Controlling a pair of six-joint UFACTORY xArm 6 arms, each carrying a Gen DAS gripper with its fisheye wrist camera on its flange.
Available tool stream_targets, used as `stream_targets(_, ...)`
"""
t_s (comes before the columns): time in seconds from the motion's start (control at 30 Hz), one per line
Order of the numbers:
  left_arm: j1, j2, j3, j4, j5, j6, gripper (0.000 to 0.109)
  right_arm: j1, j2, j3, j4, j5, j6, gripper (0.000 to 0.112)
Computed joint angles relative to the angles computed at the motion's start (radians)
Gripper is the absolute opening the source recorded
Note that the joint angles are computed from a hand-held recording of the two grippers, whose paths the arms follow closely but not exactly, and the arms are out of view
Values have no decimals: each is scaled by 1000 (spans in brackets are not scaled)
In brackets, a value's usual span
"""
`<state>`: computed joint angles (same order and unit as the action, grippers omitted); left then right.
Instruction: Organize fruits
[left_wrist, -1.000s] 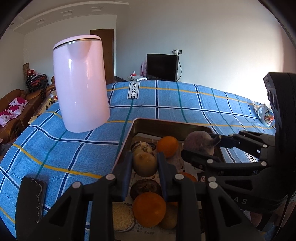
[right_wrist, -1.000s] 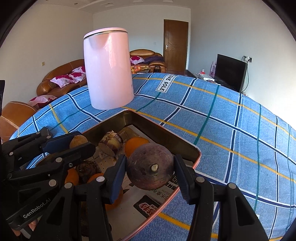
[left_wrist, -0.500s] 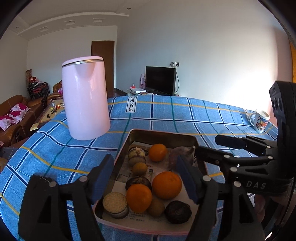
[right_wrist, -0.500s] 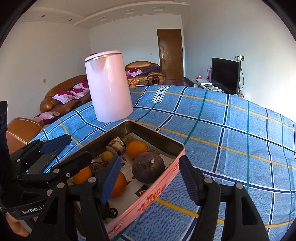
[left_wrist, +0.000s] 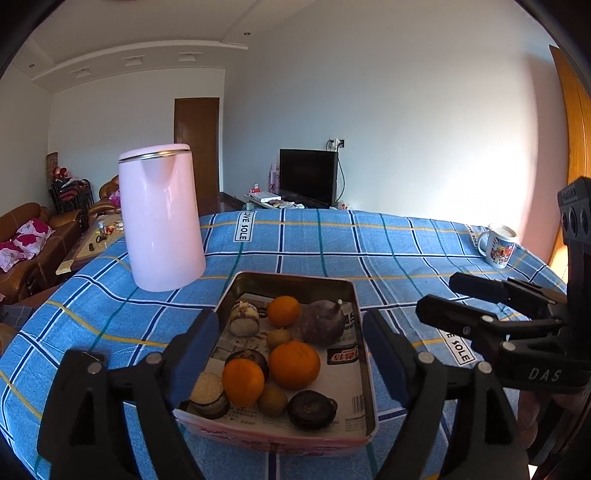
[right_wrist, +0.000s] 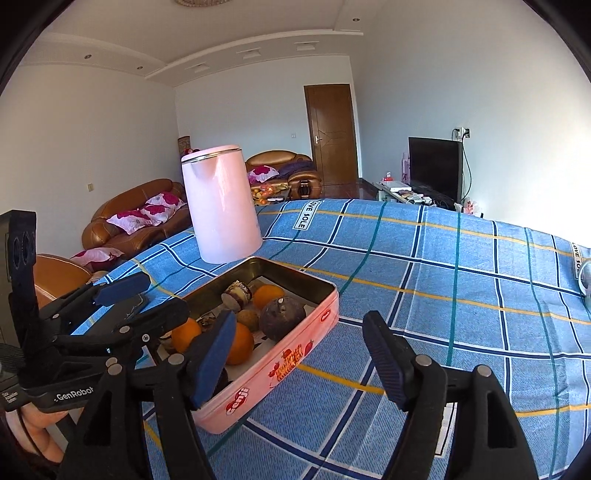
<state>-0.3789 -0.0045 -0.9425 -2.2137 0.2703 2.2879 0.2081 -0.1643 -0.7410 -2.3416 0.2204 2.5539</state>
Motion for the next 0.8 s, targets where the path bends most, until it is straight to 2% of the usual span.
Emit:
stream_targets(0.27,-14,-24,19,-35,-1,36,88,0,-71,75,-27,23,48,73)
stream_targets(0.47,-21,-36,30,-60,-3,64,92,4,-115,119,-11,40,42,75)
stream_targets(0.8,-25,-40,36,-75,-1,77,93,5,-170,175,16,62,24,77)
